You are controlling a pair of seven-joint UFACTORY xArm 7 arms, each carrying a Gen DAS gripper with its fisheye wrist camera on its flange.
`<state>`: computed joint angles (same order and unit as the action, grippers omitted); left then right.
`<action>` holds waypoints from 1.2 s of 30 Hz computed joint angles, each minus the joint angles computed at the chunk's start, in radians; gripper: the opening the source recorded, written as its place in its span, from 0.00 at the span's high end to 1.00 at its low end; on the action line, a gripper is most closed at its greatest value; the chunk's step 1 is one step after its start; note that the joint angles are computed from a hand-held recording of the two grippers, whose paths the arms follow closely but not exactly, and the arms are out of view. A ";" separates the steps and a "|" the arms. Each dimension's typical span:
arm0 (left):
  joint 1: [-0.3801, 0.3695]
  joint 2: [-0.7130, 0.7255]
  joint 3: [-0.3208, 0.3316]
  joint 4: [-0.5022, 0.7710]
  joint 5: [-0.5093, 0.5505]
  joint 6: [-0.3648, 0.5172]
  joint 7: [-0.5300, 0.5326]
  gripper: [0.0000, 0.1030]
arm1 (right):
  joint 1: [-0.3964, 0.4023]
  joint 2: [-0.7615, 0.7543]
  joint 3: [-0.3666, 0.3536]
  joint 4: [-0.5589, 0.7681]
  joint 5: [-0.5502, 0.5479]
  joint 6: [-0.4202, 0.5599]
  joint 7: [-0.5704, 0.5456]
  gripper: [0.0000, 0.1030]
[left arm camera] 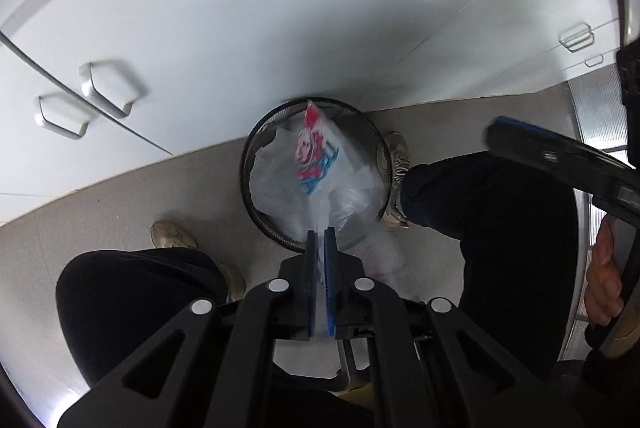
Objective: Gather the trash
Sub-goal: 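Open the left tool over the wastebasket while the right tool releases the film, then raise both tools back toward the counter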
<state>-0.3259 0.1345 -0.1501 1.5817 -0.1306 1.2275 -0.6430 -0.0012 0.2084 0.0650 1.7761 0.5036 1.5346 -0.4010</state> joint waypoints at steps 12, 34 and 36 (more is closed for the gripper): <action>-0.004 -0.025 -0.005 -0.029 -0.007 -0.028 0.003 0.06 | 0.004 -0.070 -0.010 -0.028 -0.031 -0.045 -0.098 0.07; 0.001 -0.087 -0.007 0.241 0.123 -0.022 0.069 0.04 | 0.000 -0.055 -0.008 0.219 0.098 -0.002 -0.228 0.05; -0.006 -0.060 -0.007 0.320 0.159 0.002 0.076 0.04 | -0.008 -0.019 0.001 0.303 0.113 0.008 -0.229 0.05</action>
